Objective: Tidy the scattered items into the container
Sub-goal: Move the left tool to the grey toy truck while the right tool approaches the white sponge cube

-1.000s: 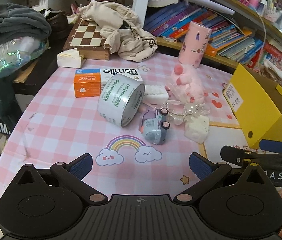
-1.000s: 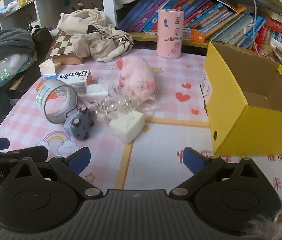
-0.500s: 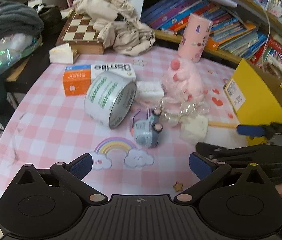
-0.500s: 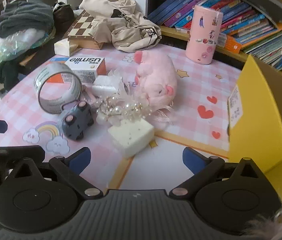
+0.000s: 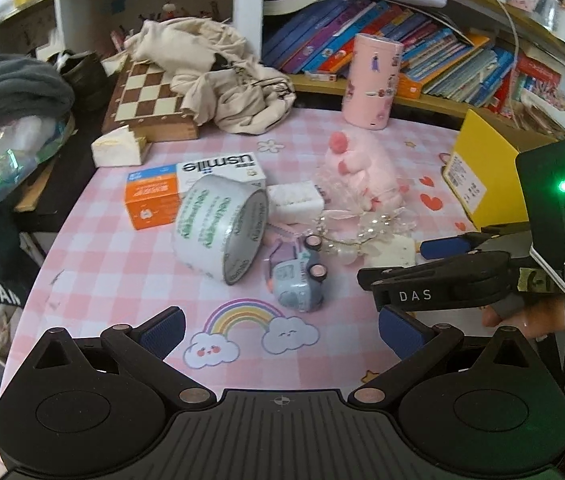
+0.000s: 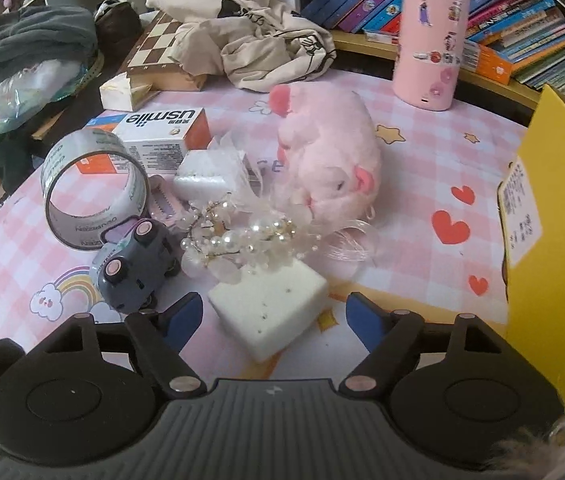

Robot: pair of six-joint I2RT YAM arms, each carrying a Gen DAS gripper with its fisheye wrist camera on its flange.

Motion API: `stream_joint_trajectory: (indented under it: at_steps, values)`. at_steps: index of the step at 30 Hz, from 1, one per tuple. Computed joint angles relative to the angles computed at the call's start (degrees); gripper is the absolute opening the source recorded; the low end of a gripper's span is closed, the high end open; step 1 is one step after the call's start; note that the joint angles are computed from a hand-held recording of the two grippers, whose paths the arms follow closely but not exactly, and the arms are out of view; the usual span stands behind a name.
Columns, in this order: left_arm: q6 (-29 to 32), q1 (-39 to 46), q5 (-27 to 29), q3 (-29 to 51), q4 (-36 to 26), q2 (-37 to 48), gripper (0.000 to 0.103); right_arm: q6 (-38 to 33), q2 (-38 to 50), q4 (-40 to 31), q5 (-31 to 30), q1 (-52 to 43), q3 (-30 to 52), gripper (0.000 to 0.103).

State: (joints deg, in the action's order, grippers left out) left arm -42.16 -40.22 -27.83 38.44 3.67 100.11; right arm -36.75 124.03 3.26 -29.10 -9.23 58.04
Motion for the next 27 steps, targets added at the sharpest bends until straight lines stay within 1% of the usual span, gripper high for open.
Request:
stream_joint_trajectory:
  at_steps: [5,7,11,13,15,16,18,24,27]
  values:
    - [-0.8,0.6,0.5,-0.8,0.4,-0.1,0.103,0.5,0.8,0.9,1.0,0.8,0.0,0.068]
    - [0.5,1.2,1.8,-0.3,2.2,1.4,0.103,0.4,0.7,2.1,1.1,0.8,-0.6,0.061]
    - [3.1,1.8,2.9,1.6,4.2,5.1,0.101,-0.7,0.3,3.0,1.1,0.4,-1.5,0.056]
    - [3.8,2.2,3.1,1.9,5.8,6.2,0.095,-1.5,0.0,2.7,0.8,-0.1,-1.8,0.056]
    - [4.0,2.9,3.8,2.1,7.3,7.3,0.085,-2.4,-0.4,2.7,0.8,-0.8,-2.3,0.055]
    - [4.2,3.4,4.1,2.2,8.2,7.9,0.083,-2.8,-0.5,2.5,0.8,-1.0,-2.4,0.055]
    - [4.6,3.9,4.4,2.5,9.6,9.2,0.075,-3.4,-0.9,2.0,1.0,-1.6,-2.6,0.055]
    - [8.2,4.3,3.0,5.4,11.8,13.4,0.065,-4.6,-1.1,0.5,0.6,-2.7,-2.3,0.056]
    - [10.2,4.7,1.9,7.4,12.6,15.8,0.064,-5.1,-1.0,0.3,0.3,-2.9,-2.2,0.056]
